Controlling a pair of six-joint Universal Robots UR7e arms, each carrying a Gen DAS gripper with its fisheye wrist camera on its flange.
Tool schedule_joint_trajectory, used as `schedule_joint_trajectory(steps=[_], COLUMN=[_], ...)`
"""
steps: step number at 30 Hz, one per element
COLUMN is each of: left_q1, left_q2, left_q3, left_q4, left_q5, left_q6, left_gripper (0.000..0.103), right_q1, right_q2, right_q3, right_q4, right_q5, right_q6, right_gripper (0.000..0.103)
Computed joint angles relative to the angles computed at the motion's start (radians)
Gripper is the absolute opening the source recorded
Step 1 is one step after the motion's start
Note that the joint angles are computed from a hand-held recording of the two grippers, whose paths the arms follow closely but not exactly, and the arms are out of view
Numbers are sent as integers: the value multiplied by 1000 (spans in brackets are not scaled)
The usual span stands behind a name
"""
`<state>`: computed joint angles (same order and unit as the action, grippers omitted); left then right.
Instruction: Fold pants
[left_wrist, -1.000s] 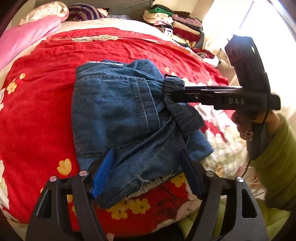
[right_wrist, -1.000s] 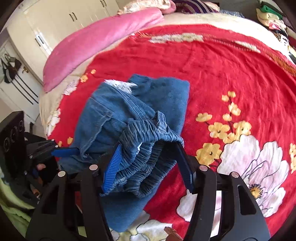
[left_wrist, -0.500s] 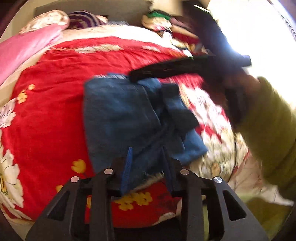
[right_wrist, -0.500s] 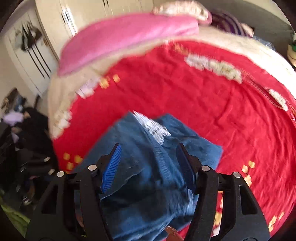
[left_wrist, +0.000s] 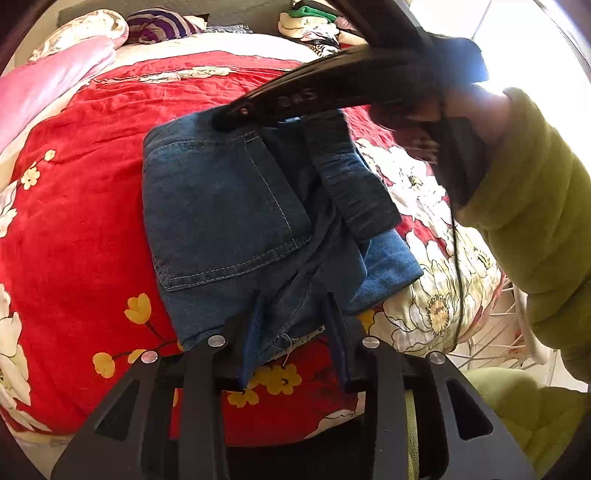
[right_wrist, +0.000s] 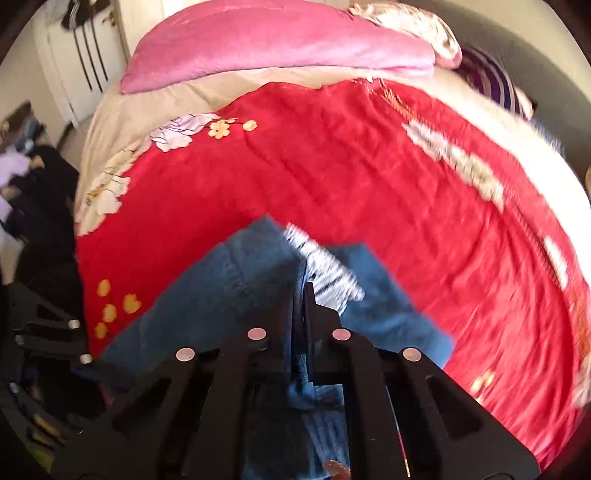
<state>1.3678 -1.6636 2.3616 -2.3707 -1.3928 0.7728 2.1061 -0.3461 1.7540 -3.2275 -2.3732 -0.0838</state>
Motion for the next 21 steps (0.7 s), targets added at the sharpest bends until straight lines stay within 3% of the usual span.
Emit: schedule_joint_trajectory(steps=[6,11,13,15,21], left_q1=[8,10,12,16,22], left_q2=[-3,2,8,13,18], left_q3=[0,-7,-12,-16,-23], left_q4=[4,14,16,15,22], left_q5=[-5,-10,-12,-15,-27], left_q6=[-4,-8,-7,-6,-3], left_gripper=[32,32,32,32,37], right_q1=[-37,-43,-40,-31,15], right_q2=[46,42,29,16,-5], right_q3=[-60,-35,-9,26,110], right_q4=[59,-17,-67,-140,-286], right_q5=[-33,-11,9,14,-26], right_q6=[3,17,36,57,115], right_gripper=[1,2,12,35,52])
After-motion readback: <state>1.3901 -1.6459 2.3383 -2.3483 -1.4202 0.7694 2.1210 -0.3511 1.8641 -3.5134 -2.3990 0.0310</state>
